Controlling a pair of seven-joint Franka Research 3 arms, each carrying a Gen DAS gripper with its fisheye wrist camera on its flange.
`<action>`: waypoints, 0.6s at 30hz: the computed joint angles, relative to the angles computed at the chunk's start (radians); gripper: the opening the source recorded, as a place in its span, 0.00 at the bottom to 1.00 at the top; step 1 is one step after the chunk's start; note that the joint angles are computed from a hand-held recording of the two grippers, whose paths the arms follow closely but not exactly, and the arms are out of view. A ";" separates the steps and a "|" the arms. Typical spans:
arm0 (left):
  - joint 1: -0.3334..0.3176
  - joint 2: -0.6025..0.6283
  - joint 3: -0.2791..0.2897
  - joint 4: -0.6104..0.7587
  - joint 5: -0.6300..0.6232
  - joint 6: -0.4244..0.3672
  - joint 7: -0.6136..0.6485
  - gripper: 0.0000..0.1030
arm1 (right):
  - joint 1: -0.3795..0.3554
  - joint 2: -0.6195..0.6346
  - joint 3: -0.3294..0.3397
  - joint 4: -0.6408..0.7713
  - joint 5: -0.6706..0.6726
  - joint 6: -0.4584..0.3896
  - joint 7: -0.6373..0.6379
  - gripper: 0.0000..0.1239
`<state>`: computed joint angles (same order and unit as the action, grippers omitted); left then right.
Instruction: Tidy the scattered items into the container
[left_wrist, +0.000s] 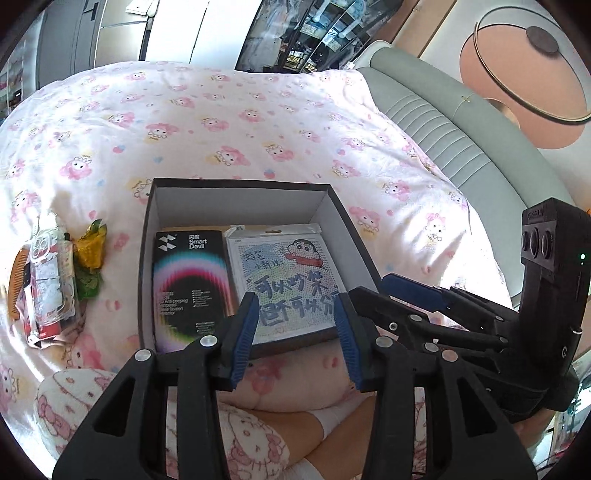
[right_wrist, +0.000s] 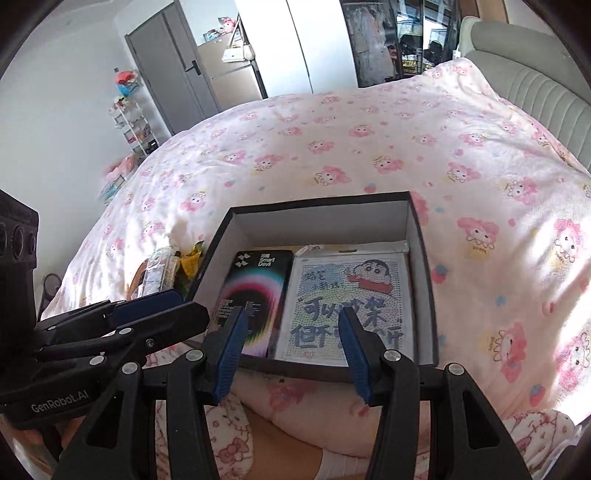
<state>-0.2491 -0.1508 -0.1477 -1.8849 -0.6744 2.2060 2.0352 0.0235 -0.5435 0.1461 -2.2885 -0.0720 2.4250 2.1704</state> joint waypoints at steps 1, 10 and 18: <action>0.000 0.003 -0.003 -0.016 -0.001 0.025 0.000 0.42 | 0.006 0.008 0.006 0.007 0.001 -0.004 -0.001 0.38; 0.047 -0.029 0.034 -0.089 0.017 0.065 -0.032 0.42 | 0.111 0.142 -0.003 0.093 0.058 0.034 -0.093 0.38; 0.115 -0.019 0.103 -0.118 -0.010 0.097 -0.073 0.42 | 0.212 0.382 -0.020 0.309 0.136 0.031 -0.234 0.38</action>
